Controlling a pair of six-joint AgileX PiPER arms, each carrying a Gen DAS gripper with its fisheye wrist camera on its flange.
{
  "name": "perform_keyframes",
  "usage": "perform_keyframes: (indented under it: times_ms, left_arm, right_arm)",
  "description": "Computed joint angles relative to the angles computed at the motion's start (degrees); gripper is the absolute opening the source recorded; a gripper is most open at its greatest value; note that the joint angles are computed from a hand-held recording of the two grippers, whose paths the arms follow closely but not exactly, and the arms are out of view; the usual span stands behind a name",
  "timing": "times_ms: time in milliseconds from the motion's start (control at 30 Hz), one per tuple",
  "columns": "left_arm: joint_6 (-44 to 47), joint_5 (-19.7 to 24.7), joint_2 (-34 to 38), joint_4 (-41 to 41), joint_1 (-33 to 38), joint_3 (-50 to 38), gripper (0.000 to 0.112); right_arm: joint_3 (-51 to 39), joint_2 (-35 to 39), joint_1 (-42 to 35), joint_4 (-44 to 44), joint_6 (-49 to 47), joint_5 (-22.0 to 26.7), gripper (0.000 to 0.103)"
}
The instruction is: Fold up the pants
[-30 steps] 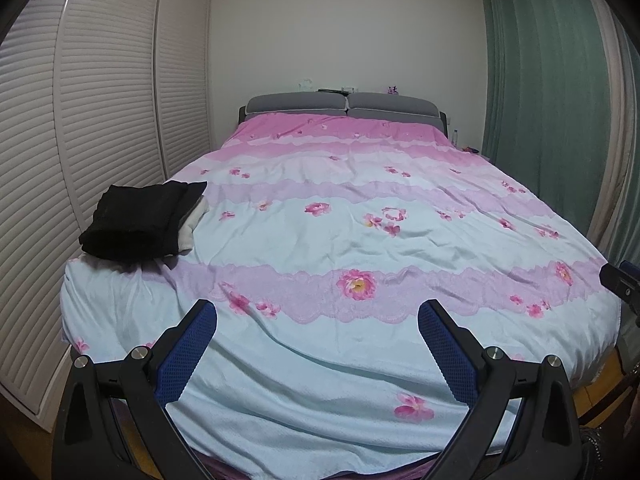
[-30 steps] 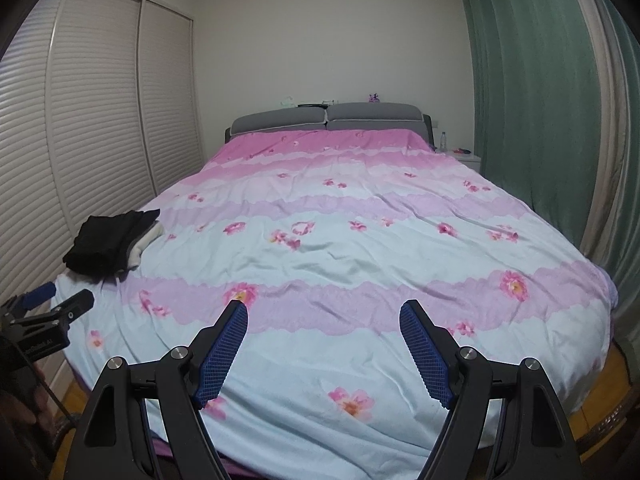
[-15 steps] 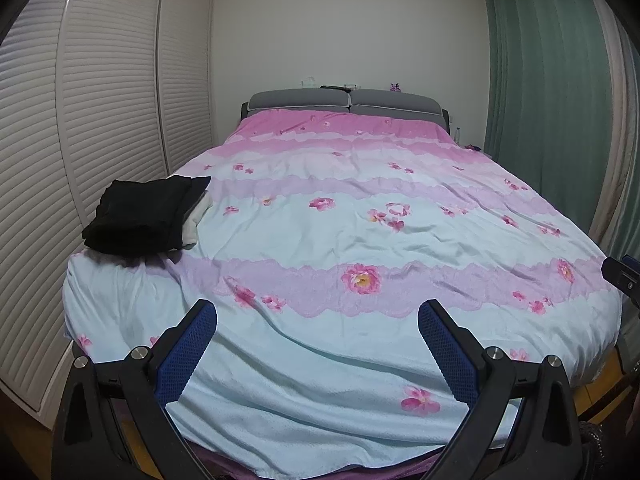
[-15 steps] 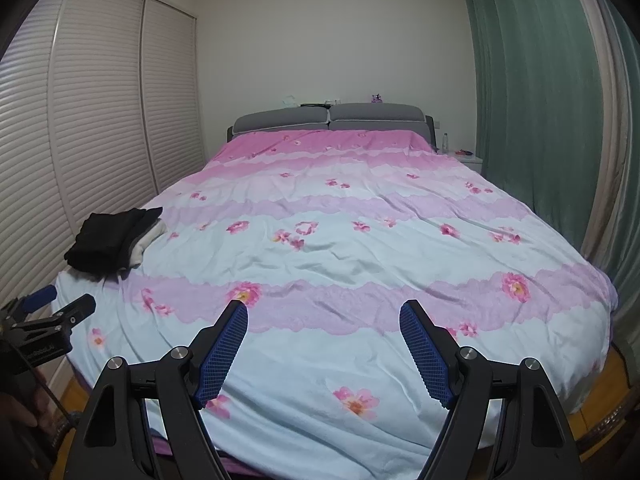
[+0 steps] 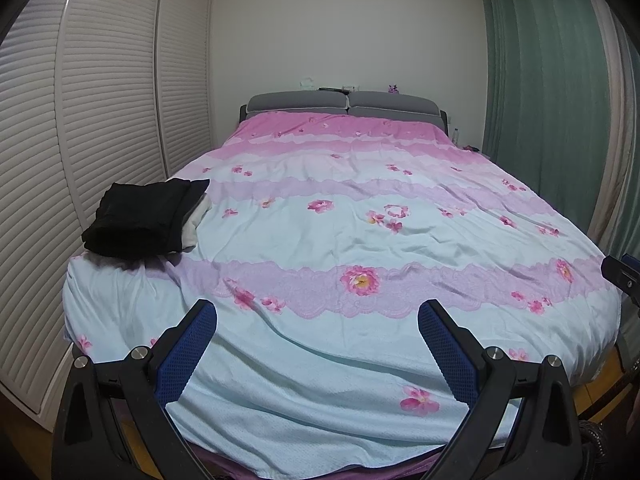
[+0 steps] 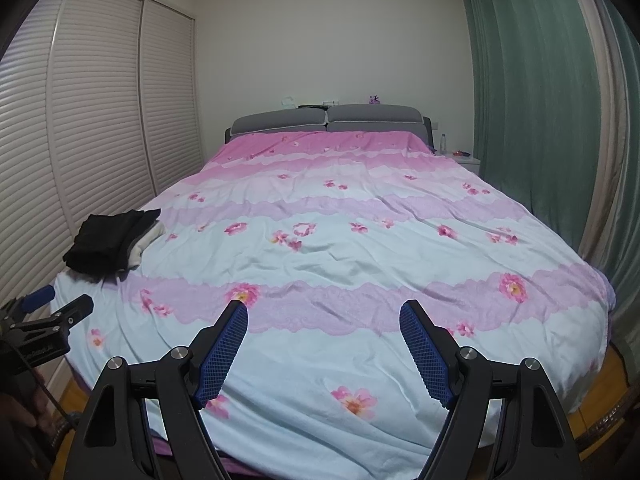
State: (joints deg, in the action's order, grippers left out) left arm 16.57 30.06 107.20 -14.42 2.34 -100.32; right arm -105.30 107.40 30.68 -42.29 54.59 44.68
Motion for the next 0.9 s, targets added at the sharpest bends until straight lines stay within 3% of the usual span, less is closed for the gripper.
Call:
perform_keyframes:
  times_ms: [567,900]
  left_arm:
    - [0.38,-0.31,-0.28,-0.39,0.12,0.62,0.103]
    - [-0.06,2.03,0.01,-1.23,0.53,-0.71,0.103]
  right_arm:
    - [0.05,-0.37,-0.77,0.6,-0.85,-0.28,0.079]
    - [0.12,-0.67,-1.24,1.19,-1.22,-0.45,0.079]
